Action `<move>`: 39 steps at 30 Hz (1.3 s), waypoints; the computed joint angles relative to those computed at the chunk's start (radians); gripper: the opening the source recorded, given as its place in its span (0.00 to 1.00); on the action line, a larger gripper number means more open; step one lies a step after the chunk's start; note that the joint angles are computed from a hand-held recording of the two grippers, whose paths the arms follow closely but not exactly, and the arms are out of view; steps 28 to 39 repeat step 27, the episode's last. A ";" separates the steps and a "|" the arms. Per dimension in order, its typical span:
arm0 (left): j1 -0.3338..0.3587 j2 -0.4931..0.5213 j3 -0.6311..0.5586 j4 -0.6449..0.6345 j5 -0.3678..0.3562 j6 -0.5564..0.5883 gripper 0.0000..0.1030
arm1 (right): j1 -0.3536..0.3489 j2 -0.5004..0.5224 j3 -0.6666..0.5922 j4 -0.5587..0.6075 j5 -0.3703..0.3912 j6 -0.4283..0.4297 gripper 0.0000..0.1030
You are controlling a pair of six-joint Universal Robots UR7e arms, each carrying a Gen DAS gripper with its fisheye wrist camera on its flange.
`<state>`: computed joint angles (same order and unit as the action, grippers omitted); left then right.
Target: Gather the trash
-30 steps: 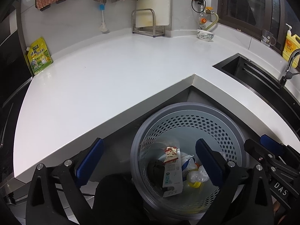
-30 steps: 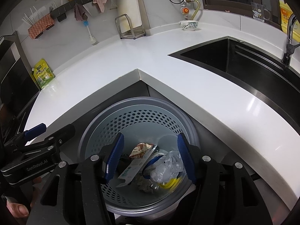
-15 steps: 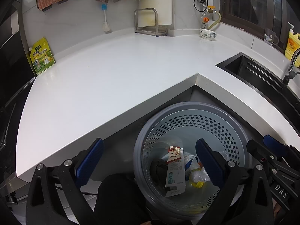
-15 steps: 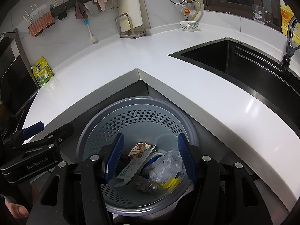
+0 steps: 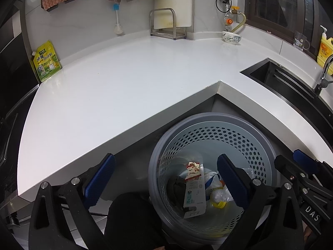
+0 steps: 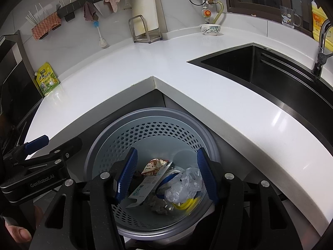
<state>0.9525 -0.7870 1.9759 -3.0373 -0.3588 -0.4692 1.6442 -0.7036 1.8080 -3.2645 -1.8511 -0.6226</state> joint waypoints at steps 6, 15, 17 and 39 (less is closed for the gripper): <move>0.001 -0.001 -0.001 0.010 -0.001 -0.011 0.94 | 0.001 0.001 0.000 -0.004 -0.002 -0.002 0.56; 0.001 0.002 -0.001 -0.004 0.000 -0.004 0.94 | 0.005 -0.001 0.002 -0.002 -0.002 -0.001 0.56; 0.001 0.002 -0.001 -0.002 -0.001 -0.004 0.94 | 0.006 -0.002 0.002 -0.001 -0.003 -0.001 0.56; 0.002 -0.005 -0.005 0.034 -0.003 -0.034 0.94 | 0.006 -0.003 0.002 -0.002 -0.002 -0.001 0.56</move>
